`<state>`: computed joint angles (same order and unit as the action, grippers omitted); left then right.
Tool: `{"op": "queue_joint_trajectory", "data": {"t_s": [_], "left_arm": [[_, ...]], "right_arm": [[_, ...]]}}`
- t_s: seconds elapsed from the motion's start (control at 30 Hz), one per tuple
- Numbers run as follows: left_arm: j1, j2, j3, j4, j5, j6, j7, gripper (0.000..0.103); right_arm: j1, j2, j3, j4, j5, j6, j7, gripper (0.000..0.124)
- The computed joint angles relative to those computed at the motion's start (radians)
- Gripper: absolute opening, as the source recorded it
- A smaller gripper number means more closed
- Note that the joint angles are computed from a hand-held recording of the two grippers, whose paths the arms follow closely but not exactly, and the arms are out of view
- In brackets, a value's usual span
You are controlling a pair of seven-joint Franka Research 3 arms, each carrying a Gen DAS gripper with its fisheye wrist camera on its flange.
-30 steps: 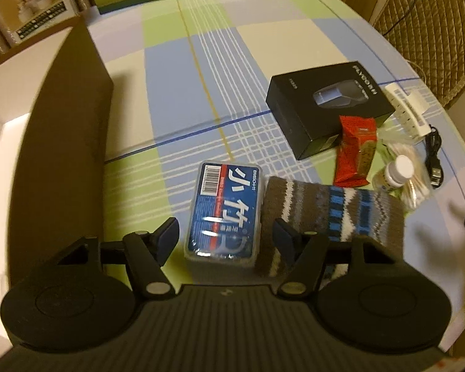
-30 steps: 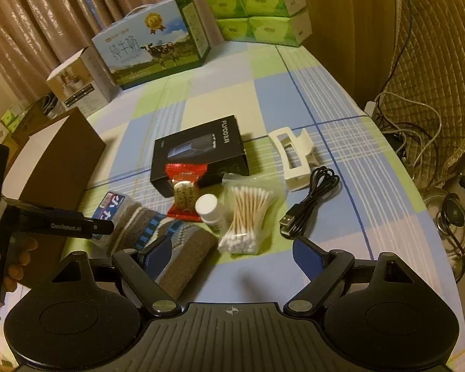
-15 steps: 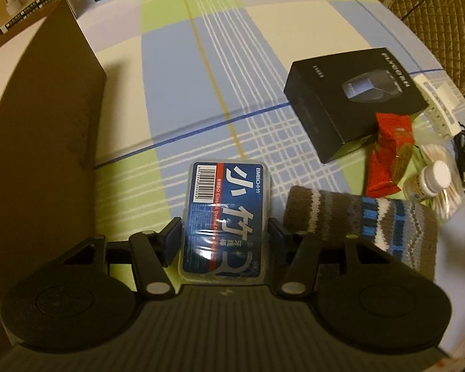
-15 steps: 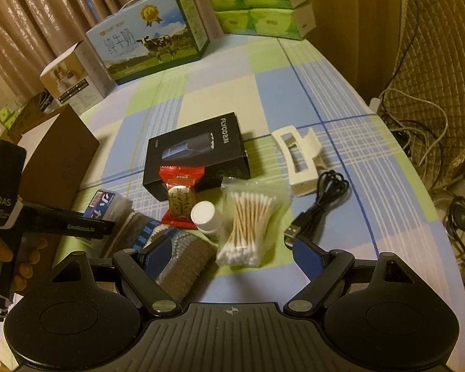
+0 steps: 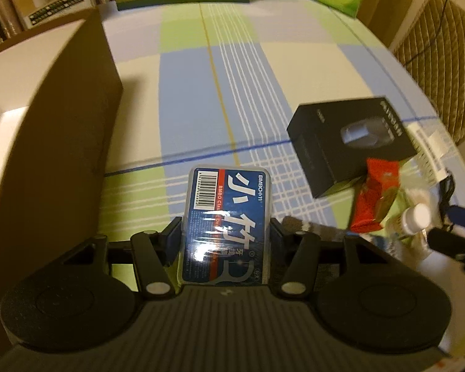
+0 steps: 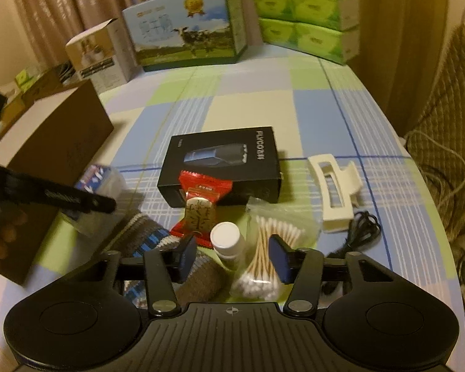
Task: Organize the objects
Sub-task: 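Grasp the blue toothpick box with the left tool while the right tool grasps the white pill bottle, then carry both items into the box and open both tools to release them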
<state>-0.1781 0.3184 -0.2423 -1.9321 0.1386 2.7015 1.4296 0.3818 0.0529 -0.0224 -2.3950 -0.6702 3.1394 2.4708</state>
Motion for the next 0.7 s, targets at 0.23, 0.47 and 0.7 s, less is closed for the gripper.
{"op": "queue_joint_trajectory", "data": {"t_s": [0.23,0.47,0.7], "left_arm": [[0.019,-0.072,-0.016,-0.058,-0.062,0.032,0.014,0.053],[0.030,-0.163,-0.016,-0.144,-0.136,0.057,0.046,0.053],[0.037,-0.275,-0.002,-0.233,-0.290,0.097,0.165,0.053]], "right_arm": [[0.061,0.063,-0.062,0.069,-0.165,-0.027,0.078,0.027],[0.072,0.036,-0.082,0.067,-0.296,-0.018,0.195,0.021],[0.006,-0.062,0.008,0.029,-0.265,0.018,0.210,0.021]]}}
